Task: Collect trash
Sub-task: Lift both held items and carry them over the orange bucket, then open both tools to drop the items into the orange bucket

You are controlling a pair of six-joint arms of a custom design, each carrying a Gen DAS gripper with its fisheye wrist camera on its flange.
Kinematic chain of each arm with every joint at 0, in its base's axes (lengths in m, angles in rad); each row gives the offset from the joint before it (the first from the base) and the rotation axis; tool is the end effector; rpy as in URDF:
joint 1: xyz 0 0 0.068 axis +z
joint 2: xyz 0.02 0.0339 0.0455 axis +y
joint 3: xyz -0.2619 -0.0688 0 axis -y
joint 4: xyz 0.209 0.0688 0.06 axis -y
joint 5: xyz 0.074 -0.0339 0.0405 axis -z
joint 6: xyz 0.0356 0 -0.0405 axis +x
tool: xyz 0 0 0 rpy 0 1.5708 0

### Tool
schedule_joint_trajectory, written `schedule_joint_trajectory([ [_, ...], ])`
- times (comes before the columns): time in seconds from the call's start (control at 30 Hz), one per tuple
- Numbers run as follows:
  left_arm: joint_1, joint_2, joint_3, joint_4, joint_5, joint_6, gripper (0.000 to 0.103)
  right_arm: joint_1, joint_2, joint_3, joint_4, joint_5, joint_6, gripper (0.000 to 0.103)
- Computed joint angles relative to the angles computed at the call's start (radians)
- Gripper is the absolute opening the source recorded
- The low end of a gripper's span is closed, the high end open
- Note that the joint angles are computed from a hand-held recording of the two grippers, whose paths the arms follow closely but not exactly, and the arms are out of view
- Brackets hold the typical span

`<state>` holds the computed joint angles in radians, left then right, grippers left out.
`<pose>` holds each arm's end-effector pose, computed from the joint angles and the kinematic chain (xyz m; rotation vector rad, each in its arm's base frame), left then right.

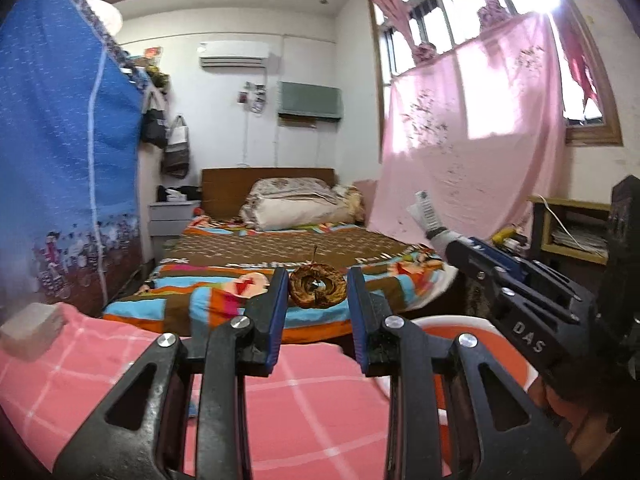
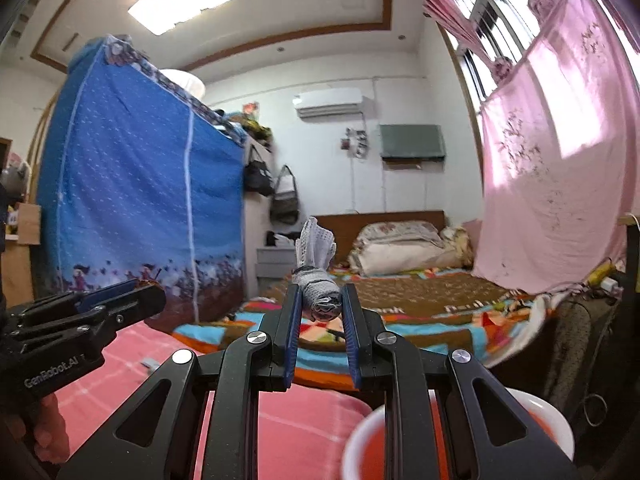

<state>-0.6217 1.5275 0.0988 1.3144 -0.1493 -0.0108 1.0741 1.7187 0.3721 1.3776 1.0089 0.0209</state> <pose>0.1707 -0.1158 0.1643 0.4012 1.6477 -0.3490 0.1487 0.2111 0.1850 -0.0139 1.5549 0.0886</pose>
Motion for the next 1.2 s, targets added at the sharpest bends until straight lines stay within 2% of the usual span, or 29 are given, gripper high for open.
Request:
schedule_joint_trajectory([
  [0.1,-0.077,0.039,0.021,0.003,-0.045,0.017,0.033,-0.024,-0.043,-0.041,-0.045,0.001,0.069,0.018],
  [0.27,-0.147,0.055,0.084,-0.078,-0.067,0.025,0.033,-0.055,-0.123,-0.107,-0.128,0.013,0.172,0.018],
  [0.4,-0.186,0.060,0.143,-0.166,-0.073,0.010,0.033,-0.079,-0.195,-0.148,-0.215,0.017,0.266,0.018],
  [0.57,-0.227,0.069,0.250,-0.346,-0.080,0.002,0.033,-0.104,-0.266,-0.174,-0.318,0.019,0.348,0.019],
  [0.77,-0.242,0.106,0.334,-0.463,-0.058,-0.021,0.033,-0.121,-0.336,-0.194,-0.420,0.020,0.447,0.020],
  [0.9,-0.256,0.137,0.390,-0.538,-0.054,-0.041,0.033,-0.153,-0.366,-0.215,-0.446,-0.009,0.485,0.020],
  [1.2,-0.272,0.202,0.515,-0.697,-0.023,-0.101,0.034,-0.231,-0.420,-0.185,-0.670,-0.100,0.609,0.020],
])
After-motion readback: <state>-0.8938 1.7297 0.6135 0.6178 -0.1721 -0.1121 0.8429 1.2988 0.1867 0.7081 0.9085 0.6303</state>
